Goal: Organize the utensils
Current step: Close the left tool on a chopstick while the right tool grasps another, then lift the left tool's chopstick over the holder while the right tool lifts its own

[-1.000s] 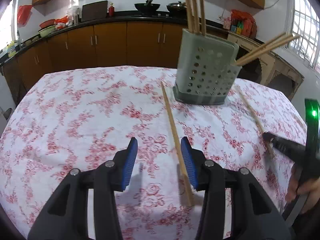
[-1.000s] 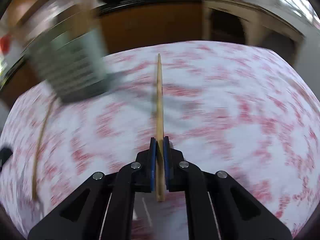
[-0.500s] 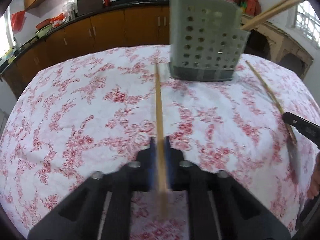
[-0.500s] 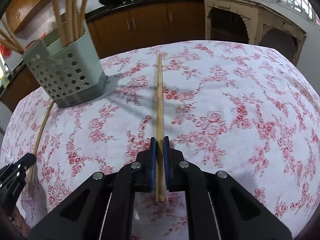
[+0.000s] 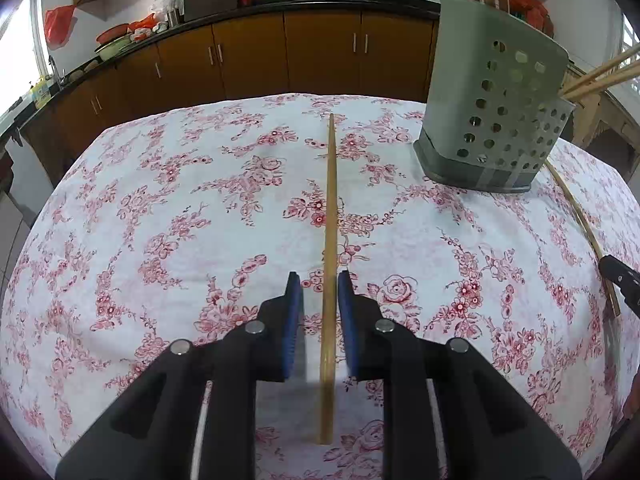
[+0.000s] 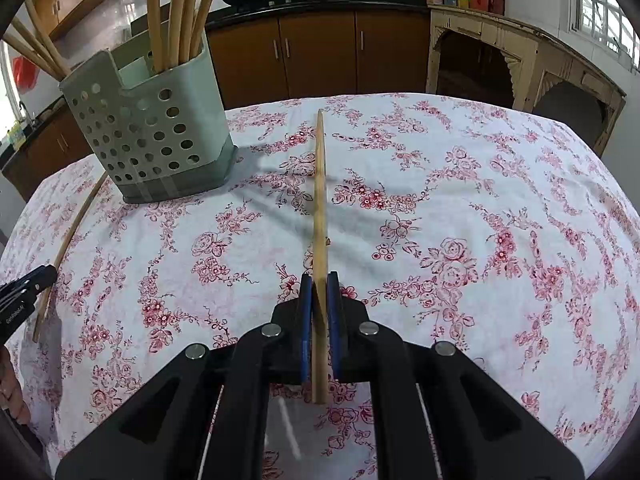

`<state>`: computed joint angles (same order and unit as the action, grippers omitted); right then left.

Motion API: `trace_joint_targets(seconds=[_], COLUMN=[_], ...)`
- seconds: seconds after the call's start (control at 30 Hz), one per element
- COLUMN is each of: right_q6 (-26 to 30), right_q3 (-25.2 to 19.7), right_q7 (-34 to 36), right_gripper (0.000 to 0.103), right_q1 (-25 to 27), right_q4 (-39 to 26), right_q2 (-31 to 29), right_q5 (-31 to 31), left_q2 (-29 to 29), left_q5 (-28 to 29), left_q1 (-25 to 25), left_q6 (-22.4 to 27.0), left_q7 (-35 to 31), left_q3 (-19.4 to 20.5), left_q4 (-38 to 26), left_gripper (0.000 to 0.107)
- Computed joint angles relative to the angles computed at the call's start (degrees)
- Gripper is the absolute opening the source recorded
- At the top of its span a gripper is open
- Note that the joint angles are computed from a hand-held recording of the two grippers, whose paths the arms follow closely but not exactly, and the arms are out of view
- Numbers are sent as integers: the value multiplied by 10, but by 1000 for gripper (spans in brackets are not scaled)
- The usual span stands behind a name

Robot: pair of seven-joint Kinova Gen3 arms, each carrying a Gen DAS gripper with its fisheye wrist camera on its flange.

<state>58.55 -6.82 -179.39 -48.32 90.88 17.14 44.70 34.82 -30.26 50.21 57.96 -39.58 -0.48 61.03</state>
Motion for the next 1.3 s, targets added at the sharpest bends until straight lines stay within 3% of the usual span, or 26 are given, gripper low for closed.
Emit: trace_joint_targets(seconds=[0.4,0.9,1.1,1.17,1.23,1.3], right_q6=[1,-2,6,2,-8,-20], right_q3=[0,-1,-1,-1,-2,-3], right_q7=[0,-2,-4,-8,-15,-25], right_gripper=[8,9,9,9,8,8], right_q1=[0,1,-4,-4,-2,1], right_q4=[0,1,-3,1,10,22], right_q2=[-1,-1,0,-2,-8,-15], right_q5=[0,0,0,1,2,5], left_q2=[-7,-6,-5,-8,-10,-5], left_q5=[4,3,-15,-13,-9,-15], left_q1=[-11,-10,0,0,-2,6], left_q6=[-14,-13,-3,-9,-16,-8], left_q7=[5,5,-39,-42,-51,-61], left_q3=[2,1,4,6,10,9], left_q4=[17,15,14,19,23,15], left_gripper=[32,32,32,28,13,9])
